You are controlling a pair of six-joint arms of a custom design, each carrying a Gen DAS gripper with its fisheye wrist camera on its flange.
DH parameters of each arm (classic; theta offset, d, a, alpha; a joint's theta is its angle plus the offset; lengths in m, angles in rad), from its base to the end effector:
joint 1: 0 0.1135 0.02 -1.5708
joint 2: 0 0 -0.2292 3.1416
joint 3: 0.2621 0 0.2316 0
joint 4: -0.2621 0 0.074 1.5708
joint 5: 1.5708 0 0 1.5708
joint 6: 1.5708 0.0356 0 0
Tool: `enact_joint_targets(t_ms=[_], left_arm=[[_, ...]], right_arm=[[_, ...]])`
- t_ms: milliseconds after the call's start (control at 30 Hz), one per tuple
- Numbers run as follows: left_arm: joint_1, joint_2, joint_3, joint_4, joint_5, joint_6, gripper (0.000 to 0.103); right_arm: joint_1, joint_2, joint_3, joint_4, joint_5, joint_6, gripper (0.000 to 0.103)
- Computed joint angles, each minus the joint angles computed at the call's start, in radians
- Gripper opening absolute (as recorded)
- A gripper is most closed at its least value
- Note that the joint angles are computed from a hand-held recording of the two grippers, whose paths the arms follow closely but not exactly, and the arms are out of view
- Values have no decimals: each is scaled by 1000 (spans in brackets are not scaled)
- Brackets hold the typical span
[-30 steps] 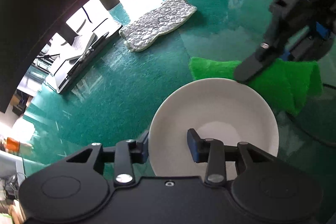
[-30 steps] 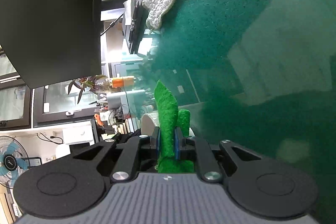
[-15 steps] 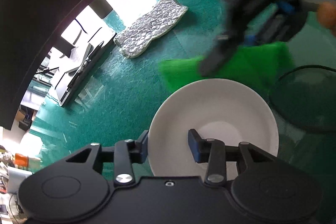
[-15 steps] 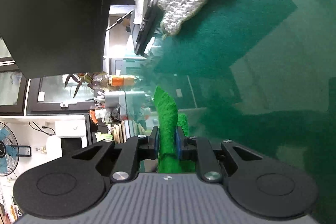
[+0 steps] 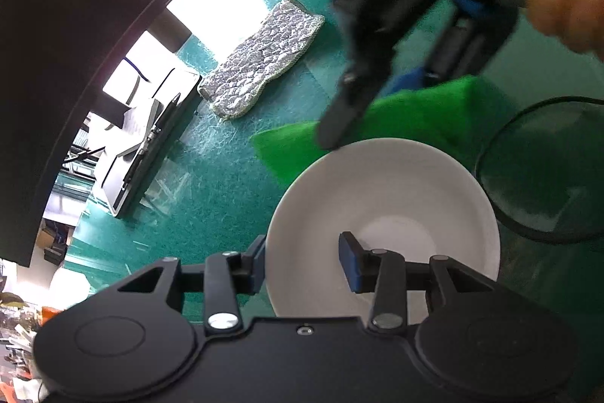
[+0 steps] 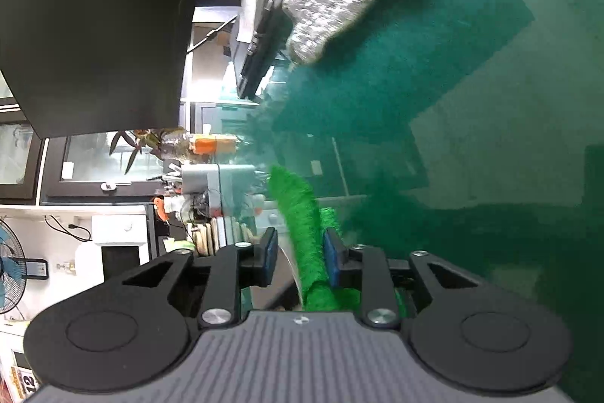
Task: Clean bowl
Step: 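Rub the green cloth along the bowl's outer rim with the right gripper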
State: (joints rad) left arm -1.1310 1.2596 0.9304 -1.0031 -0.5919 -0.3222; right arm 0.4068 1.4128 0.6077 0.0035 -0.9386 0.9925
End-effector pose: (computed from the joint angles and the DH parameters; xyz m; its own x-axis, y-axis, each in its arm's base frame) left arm 0.1054 -0.1774 0.2155 -0.6124 0.6843 -0.3958 0.5280 0.7267 0.4394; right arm 0.2167 0.1246 0.1519 -0.9880 0.1132 0.1052 0.1431 0.4133 0.8993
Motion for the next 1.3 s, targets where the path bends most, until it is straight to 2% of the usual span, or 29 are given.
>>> enact_joint_targets(t_ms=[167, 300, 400, 533, 600, 667, 767, 867, 900, 933, 967, 1000, 1100, 1167, 1233, 1300], left_arm=[[-2, -8, -6, 11, -1, 15, 40], [-4, -28, -29, 39, -6, 57, 40], [9, -60, -57, 82, 8, 136, 40], [25, -73, -70, 114, 24, 212, 40], [24, -78, -77, 128, 27, 232, 40], [20, -79, -82, 140, 27, 235, 40], [27, -88, -91, 156, 39, 186, 40], [65, -74, -51, 84, 64, -4, 47], [62, -66, -35, 51, 55, -73, 57], [53, -80, -15, -16, 48, -253, 75], [51, -113, -10, -57, 76, -409, 81], [55, -154, -18, -67, 120, -507, 84], [57, -181, -30, -74, 223, -671, 82], [18, -124, -10, -100, 205, -729, 70], [1, -85, -2, -104, 197, -753, 51], [6, -95, -7, -92, 202, -767, 42]], right_arm=[[-22, -48, -21, -42, -16, -33, 18], [-129, -175, -109, -145, -130, -51, 17], [-167, -242, -161, -180, -172, -26, 17], [-151, -196, -181, -30, -141, 89, 17], [-120, -102, -155, 86, -114, 141, 17], [-77, 2, -103, 173, -86, 174, 17], [3, 106, -24, 227, -41, 193, 17], [19, 145, 3, 231, -40, 189, 17], [15, 143, 4, 215, -42, 177, 17], [10, 140, 4, 198, -44, 163, 17], [5, 132, -2, 188, -49, 155, 17], [0, 125, -9, 188, -54, 156, 17], [-2, 110, -27, 202, -60, 167, 17], [0, 113, -24, 204, -60, 167, 17], [3, 118, -19, 202, -59, 164, 17], [4, 112, -10, 178, -57, 144, 17]])
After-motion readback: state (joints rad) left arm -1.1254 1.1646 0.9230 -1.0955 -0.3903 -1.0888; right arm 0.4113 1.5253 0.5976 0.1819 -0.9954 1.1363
